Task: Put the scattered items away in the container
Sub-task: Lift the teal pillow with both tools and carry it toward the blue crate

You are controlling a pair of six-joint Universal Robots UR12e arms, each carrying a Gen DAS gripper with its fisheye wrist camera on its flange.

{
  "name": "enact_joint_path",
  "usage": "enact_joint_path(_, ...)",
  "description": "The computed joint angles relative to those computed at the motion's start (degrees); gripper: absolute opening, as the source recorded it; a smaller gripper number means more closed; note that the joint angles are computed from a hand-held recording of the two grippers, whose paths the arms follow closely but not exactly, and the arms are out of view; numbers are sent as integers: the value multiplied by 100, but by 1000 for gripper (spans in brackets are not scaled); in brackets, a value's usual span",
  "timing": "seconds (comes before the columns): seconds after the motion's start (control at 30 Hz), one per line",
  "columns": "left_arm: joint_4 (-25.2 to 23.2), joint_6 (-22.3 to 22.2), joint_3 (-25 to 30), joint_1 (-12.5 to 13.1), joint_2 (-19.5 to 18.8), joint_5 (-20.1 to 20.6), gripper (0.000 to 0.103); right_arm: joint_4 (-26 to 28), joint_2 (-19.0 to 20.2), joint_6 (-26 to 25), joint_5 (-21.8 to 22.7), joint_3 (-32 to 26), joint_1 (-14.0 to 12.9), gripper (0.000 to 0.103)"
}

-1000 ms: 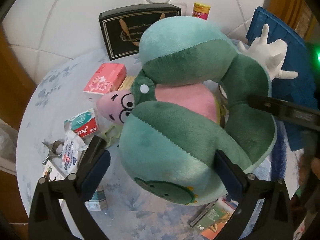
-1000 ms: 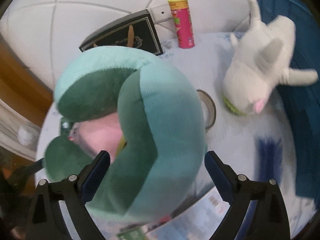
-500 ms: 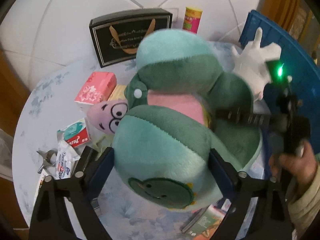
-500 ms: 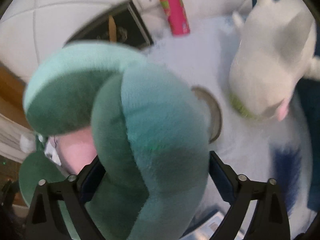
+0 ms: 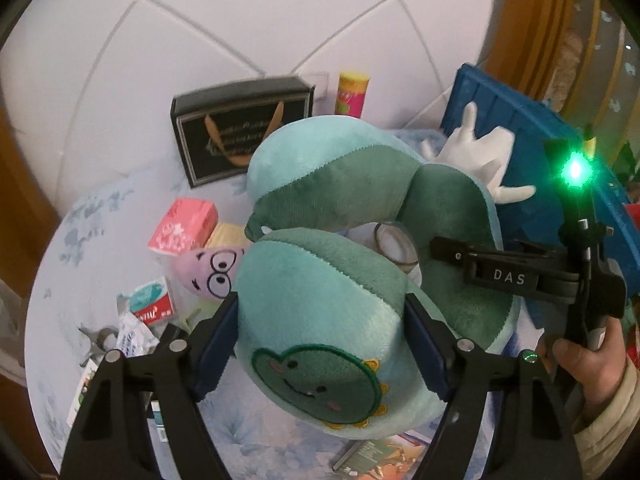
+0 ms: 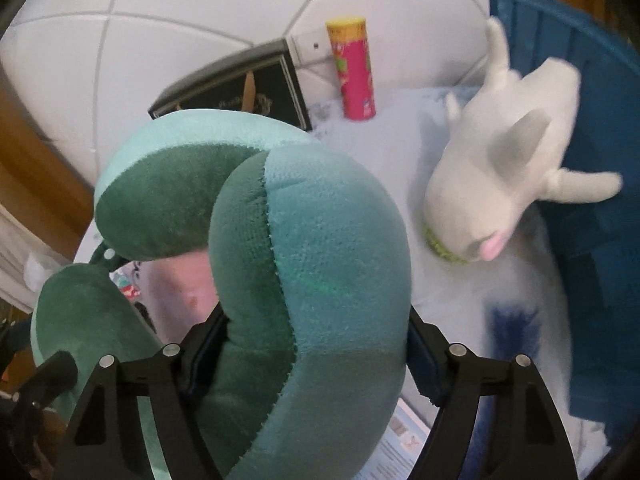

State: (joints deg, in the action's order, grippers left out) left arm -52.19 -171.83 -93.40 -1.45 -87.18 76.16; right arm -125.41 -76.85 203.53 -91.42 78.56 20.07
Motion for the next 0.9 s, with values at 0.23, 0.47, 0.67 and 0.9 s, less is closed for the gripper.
enact_joint_path(0.23, 95, 45, 245, -71, 47, -185, 78, -120, -275, 105, -406, -29, 46, 78)
enact_joint_path(0.47, 230, -32, 928, -414, -247, -312, 78, -169, -493, 103, -642, -246, -192, 78)
enact_joint_path(0.67, 378, -174, 2096, -1058, -964, -23, 78, -207, -761, -95, -400, -439, -831, 77)
enact_joint_path(0.9, -493, -523, 4600, -2025, -2566, 168, 46, -130, -909, -703, 52, -880, -1882, 49)
